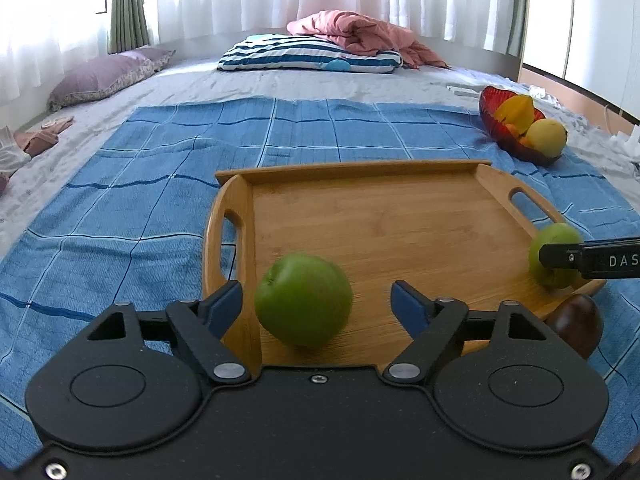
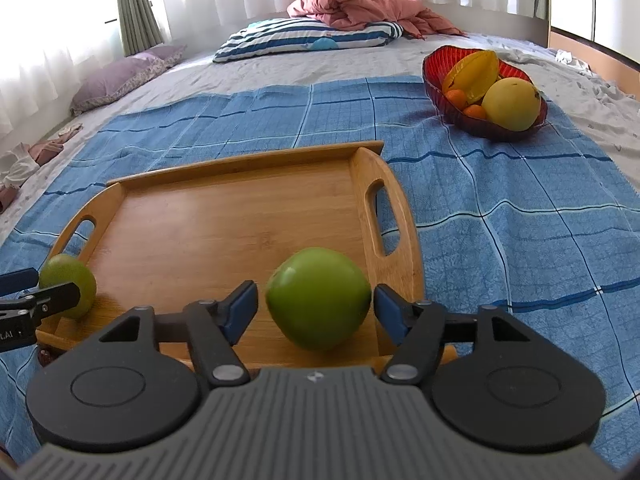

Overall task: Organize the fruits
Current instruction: 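Open the left tool releasing its apple while the right tool releases its apple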

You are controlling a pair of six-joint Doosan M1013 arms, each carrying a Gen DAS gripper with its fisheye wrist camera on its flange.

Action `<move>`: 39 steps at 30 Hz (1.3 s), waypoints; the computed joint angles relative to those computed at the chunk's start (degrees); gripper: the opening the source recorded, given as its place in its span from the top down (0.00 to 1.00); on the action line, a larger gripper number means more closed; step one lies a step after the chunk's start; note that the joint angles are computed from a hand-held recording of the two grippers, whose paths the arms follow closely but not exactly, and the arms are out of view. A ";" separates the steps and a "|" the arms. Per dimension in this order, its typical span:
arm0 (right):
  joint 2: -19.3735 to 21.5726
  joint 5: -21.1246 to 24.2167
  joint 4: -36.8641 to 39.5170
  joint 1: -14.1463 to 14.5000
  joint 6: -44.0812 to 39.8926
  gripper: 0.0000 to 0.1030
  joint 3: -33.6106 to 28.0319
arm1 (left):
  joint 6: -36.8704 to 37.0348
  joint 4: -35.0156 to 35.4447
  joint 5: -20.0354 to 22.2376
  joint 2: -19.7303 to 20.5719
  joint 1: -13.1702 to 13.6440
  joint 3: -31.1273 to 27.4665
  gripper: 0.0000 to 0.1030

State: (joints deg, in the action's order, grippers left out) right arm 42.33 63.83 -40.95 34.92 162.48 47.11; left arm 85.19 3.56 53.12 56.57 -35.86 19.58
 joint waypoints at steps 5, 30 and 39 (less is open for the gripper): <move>0.06 0.61 -0.81 0.27 -0.59 0.16 -0.09 | 0.07 -0.30 -1.70 -1.04 0.05 2.17 0.15; -1.42 1.80 -8.75 2.63 1.94 0.00 3.07 | 3.48 -5.54 -11.21 -8.90 0.76 17.77 0.01; -2.03 2.42 -18.15 5.16 7.71 0.00 6.35 | 5.78 -8.72 -16.72 -13.06 0.98 25.77 0.00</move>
